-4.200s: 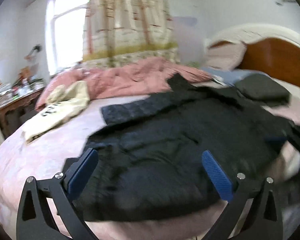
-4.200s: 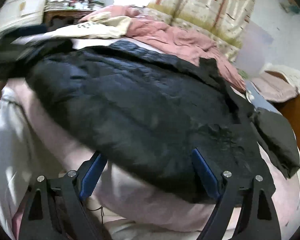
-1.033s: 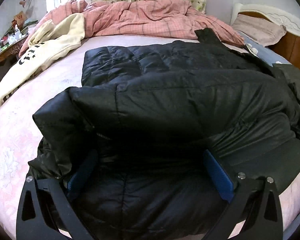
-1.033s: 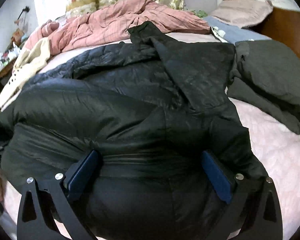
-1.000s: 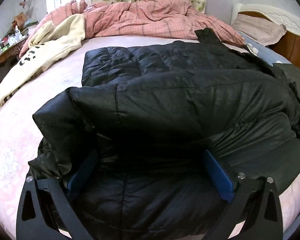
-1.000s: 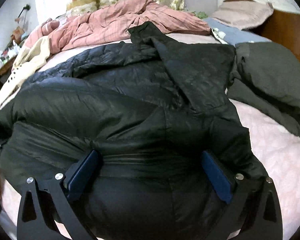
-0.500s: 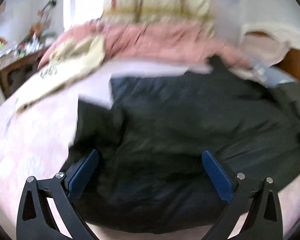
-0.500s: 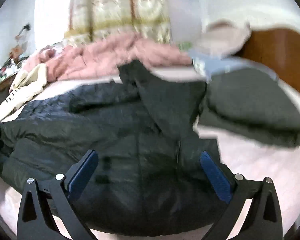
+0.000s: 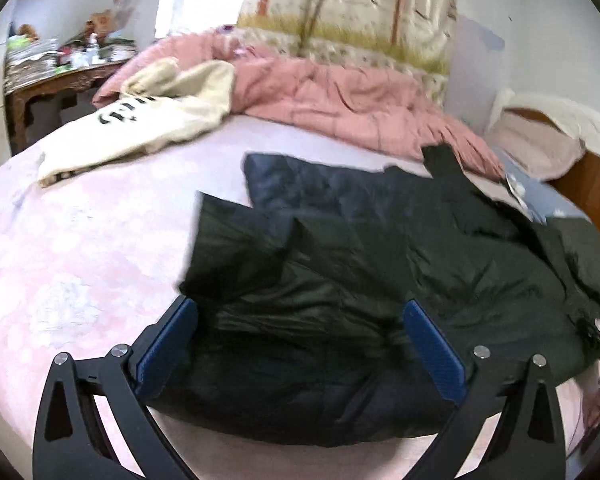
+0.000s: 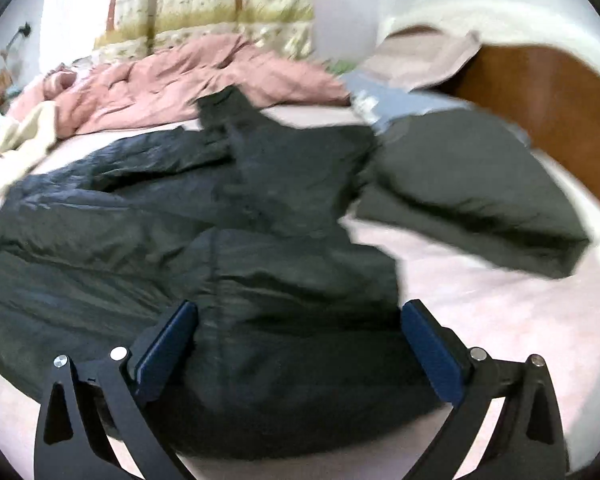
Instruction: Fold large clothes
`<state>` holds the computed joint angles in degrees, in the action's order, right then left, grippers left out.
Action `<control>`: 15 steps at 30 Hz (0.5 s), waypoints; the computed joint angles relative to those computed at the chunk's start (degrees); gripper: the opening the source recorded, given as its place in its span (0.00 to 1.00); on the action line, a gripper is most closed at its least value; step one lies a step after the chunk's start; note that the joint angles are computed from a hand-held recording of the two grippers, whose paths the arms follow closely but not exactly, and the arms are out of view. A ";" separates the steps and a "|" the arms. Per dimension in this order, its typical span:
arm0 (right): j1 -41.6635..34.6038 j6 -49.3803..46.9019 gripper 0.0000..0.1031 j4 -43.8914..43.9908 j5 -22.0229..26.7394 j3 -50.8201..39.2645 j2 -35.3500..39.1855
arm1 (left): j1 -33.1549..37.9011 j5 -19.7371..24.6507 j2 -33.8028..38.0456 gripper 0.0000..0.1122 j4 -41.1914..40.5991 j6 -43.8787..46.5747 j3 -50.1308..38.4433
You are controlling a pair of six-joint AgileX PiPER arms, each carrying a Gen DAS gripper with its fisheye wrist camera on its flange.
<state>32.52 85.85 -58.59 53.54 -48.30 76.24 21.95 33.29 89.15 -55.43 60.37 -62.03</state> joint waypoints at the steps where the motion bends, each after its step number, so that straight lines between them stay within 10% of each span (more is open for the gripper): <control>1: 0.12 1.86 1.00 -0.63 -1.41 1.71 -2.53 | 0.50 -0.52 -0.14 0.91 0.05 -0.55 0.09; 7: -3.34 5.77 1.00 3.13 -5.52 7.12 -10.13 | 5.69 12.28 8.30 0.90 8.45 -13.27 -8.01; 10: -14.23 -5.39 0.96 15.99 -17.26 8.90 -11.12 | 5.06 13.19 9.78 0.87 11.23 -14.25 -8.74; 13: -18.53 -15.62 0.70 23.71 -21.99 8.68 -9.91 | 3.52 11.68 8.23 0.69 12.39 -14.27 -7.08; 15: -18.47 -19.36 0.28 26.18 -25.98 9.69 -10.44 | 2.93 11.47 5.97 0.34 11.43 -12.08 -4.89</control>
<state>14.05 66.49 -32.41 27.56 -38.61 65.80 24.88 44.77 95.12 -44.00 48.29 -66.92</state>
